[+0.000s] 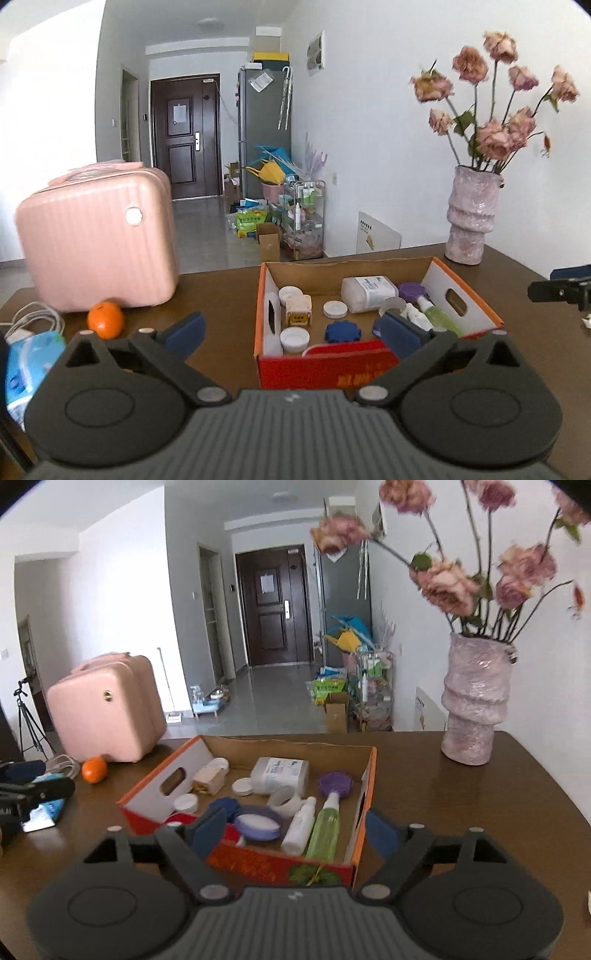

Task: Organize rigid objects

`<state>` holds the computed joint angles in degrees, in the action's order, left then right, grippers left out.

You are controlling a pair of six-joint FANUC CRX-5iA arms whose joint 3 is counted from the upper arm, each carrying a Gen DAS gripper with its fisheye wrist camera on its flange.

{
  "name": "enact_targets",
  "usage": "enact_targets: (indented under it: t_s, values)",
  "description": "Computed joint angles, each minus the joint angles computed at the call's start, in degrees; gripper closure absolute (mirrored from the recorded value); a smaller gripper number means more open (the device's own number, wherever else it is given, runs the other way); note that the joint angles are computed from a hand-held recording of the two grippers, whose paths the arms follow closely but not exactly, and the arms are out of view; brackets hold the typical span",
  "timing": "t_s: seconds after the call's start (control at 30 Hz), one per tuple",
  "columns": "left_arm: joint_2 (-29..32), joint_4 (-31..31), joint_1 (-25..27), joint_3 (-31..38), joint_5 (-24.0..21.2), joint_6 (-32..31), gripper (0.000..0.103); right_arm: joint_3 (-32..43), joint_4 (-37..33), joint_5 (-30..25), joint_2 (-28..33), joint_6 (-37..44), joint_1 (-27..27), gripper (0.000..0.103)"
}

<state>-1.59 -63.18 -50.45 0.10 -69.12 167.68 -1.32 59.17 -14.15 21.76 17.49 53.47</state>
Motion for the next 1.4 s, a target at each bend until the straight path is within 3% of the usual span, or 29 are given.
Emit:
enact_targets:
  t_s: [0.17, 0.47, 0.6, 0.7, 0.87, 0.97, 1.07, 1.2, 1.4]
  values:
    - [-1.72, -2.52, -6.93, -0.51, -5.93, 1.69, 0.0, -10.21, 27.88, 2.74, -6.53, -25.55, -2.14, 0.019]
    - [-2.24, -6.14, -18.81, -1.37, -15.31, 8.3, 0.0, -22.22, 55.14, -0.54, -16.68, -53.61, -2.52, 0.017]
    - [-0.69, -8.48, -25.48, -1.25, -21.21, 11.13, 0.0, -28.54, 58.07, -5.1, -21.3, -58.25, 0.46, 0.017]
    - [1.56, -10.25, -31.16, -1.0, -26.38, 13.8, 0.0, -32.72, 55.93, -11.12, -23.9, -57.22, 4.91, 0.016]
    - [6.89, -10.99, -39.38, 0.96, -35.39, 18.84, 0.0, -40.12, 56.75, -22.3, -28.0, -60.76, 12.76, 0.009]
    - [10.06, -11.9, -44.43, 1.82, -39.76, 22.86, 0.0, -44.32, 58.04, -25.56, -30.21, -63.74, 16.27, 0.004]
    - [12.76, -8.82, -46.7, 3.11, -41.77, 26.79, 0.0, -48.3, 56.63, -30.51, -31.48, -64.98, 21.03, 0.003]
    - [17.07, -6.18, -48.4, 5.52, -46.06, 30.14, 0.0, -50.49, 45.95, -38.66, -30.64, -63.26, 31.23, 0.003]
    - [17.43, -3.88, -48.8, 4.9, -43.5, 29.99, 0.0, -48.74, 43.34, -46.12, -25.48, -64.09, 36.92, 0.003]
